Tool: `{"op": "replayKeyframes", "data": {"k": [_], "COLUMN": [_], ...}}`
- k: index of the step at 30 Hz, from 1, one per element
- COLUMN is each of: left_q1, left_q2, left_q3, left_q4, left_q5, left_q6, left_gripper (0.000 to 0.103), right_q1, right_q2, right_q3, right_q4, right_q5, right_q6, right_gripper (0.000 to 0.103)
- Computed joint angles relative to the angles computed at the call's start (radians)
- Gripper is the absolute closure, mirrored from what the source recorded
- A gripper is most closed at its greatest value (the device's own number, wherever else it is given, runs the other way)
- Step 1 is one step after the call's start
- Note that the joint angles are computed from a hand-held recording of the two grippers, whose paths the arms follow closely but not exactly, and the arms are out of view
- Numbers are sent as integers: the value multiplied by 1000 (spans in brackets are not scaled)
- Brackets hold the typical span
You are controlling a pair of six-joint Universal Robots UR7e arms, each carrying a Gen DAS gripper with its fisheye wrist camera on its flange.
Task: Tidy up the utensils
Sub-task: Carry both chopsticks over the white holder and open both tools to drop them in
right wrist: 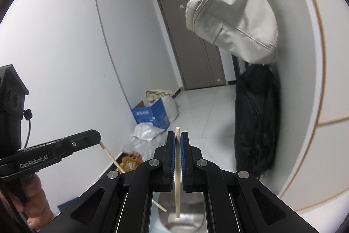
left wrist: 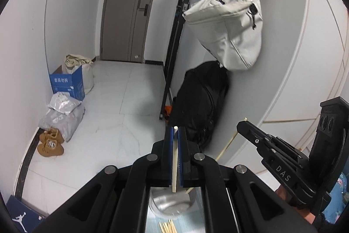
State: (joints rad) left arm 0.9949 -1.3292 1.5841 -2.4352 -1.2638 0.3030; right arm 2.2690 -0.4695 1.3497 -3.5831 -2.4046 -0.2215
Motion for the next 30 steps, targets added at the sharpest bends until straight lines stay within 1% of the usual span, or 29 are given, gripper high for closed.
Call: {"op": "replayKeyframes", "data": {"k": [2, 4, 6, 8, 9, 10, 11, 16, 19, 21, 22, 24, 25, 26, 27, 28, 29, 30], "left_q1": [7, 25, 35, 47, 52, 54, 59, 88, 104, 108, 110, 112, 115, 120, 120, 117, 115, 112], "left_q2": [24, 49, 66, 76, 82, 89, 96, 132, 149, 155, 161, 167, 165, 156, 148, 136, 130, 125], "left_q3": [-18, -26, -17, -18, -15, -4, -5, -43, -75, -89, -107, -121, -123, -116, -100, -82, -75, -71], "left_q4": [-6, -23, -59, -67, -74, -91, -91, -28, 21, 47, 84, 111, 113, 95, 66, 29, 15, 8], "left_q5": [1, -15, -10, -28, -27, -5, -2, -2, -34, -41, -43, -35, -40, -56, -58, -43, -29, -18], "left_q6": [-3, -9, 0, 9, 15, 32, 42, 35, 24, 22, 9, -16, -28, -35, -36, -33, -29, -28], "left_gripper": [103, 103, 103, 103, 103, 103, 103, 103, 103, 103, 101, 85, 66, 51, 47, 46, 46, 46], "right_q1": [-13, -21, -37, -52, -60, -66, -73, -96, -110, -119, -122, -127, -128, -131, -131, -129, -128, -128], "right_q2": [14, 22, 43, 52, 52, 53, 62, 77, 80, 77, 73, 68, 64, 56, 52, 46, 41, 33], "right_q3": [-34, -51, -81, -89, -84, -79, -83, -73, -62, -54, -50, -47, -43, -32, -25, -14, -5, 9], "right_q4": [1, 11, 16, 17, 10, 1, -6, 19, 55, 94, 112, 154, 168, 183, 191, 190, 188, 183], "right_q5": [13, 14, 20, 29, 45, 62, 65, 82, 97, 116, 125, 135, 140, 157, 163, 165, 169, 175], "right_q6": [-32, -42, -59, -66, -70, -76, -90, -111, -85, -59, -47, -21, -10, 11, 28, 42, 50, 60], "right_gripper": [99, 99, 99, 99, 99, 99, 99, 99, 99, 99, 98, 96, 96, 95, 93, 90, 88, 83]}}
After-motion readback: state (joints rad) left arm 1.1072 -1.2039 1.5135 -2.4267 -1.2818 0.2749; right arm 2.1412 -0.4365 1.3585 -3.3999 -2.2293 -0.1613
